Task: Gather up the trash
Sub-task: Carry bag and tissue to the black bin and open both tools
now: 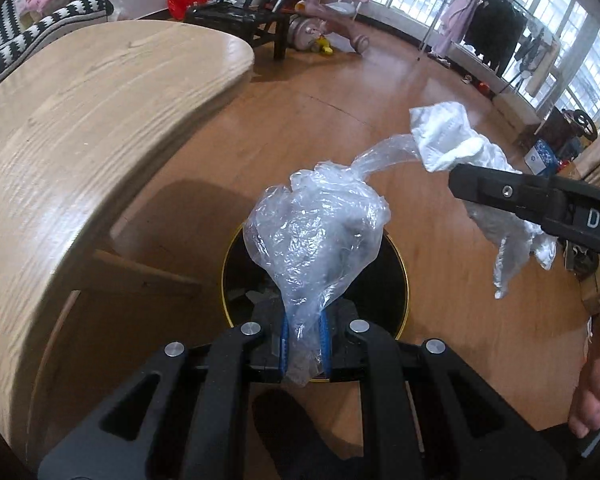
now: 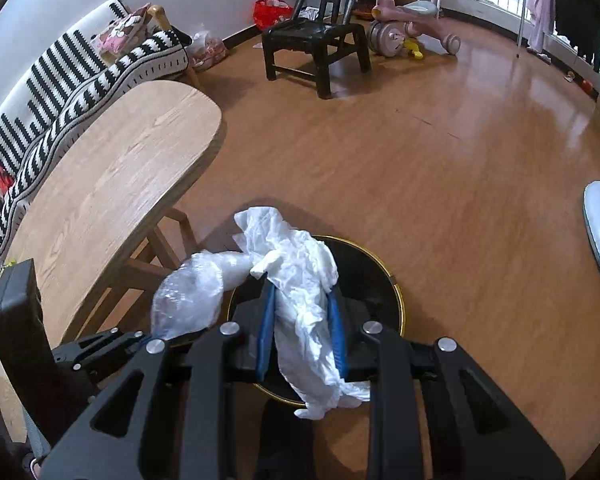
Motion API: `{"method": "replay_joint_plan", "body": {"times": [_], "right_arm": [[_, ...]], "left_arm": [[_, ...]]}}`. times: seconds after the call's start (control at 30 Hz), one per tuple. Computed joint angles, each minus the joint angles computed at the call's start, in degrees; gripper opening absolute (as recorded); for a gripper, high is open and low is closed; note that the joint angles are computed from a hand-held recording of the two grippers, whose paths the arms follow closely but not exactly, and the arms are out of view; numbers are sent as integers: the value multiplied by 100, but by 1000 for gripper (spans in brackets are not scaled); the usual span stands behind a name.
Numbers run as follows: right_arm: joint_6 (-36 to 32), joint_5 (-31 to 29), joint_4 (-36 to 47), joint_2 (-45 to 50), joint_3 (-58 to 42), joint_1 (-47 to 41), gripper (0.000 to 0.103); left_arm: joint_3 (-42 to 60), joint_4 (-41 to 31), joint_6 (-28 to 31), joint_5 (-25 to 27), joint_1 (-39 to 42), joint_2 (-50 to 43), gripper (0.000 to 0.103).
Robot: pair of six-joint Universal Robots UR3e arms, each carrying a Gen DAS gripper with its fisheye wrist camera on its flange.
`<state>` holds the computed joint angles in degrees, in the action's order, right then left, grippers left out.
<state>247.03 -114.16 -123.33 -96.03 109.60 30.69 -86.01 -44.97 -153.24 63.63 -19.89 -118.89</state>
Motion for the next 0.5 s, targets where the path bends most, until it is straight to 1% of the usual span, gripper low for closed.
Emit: {"method": "replay_joint_plan", "body": {"times": [0.13,0.27,0.33,0.4,0.43,0.47,0.5], "right_arm": [[-33,70,27,-9,35,-92,25],[-45,212,-12,-92,184,-237,25],[-79,277,-50,-95,234,-296,25],[-97,321,-67,-57,213,-314,26],[-110,338,-57,-35,192,-327,31],[-120,354,-48,4,154,-334,36],[-133,361,-30,5,139,-346,48]], "left_arm": [[-6,170,31,99,-57,-123,11],[232,106,-50,93,-124,-320,11],[236,197,-29,163,-187,-367,12],[329,169,-26,151,-217,-450,14],[387,78,3,134,-207,-468,18],[522,-28,10,131,-218,-527,31],[565,-26,22,164,-226,-566,55]]}}
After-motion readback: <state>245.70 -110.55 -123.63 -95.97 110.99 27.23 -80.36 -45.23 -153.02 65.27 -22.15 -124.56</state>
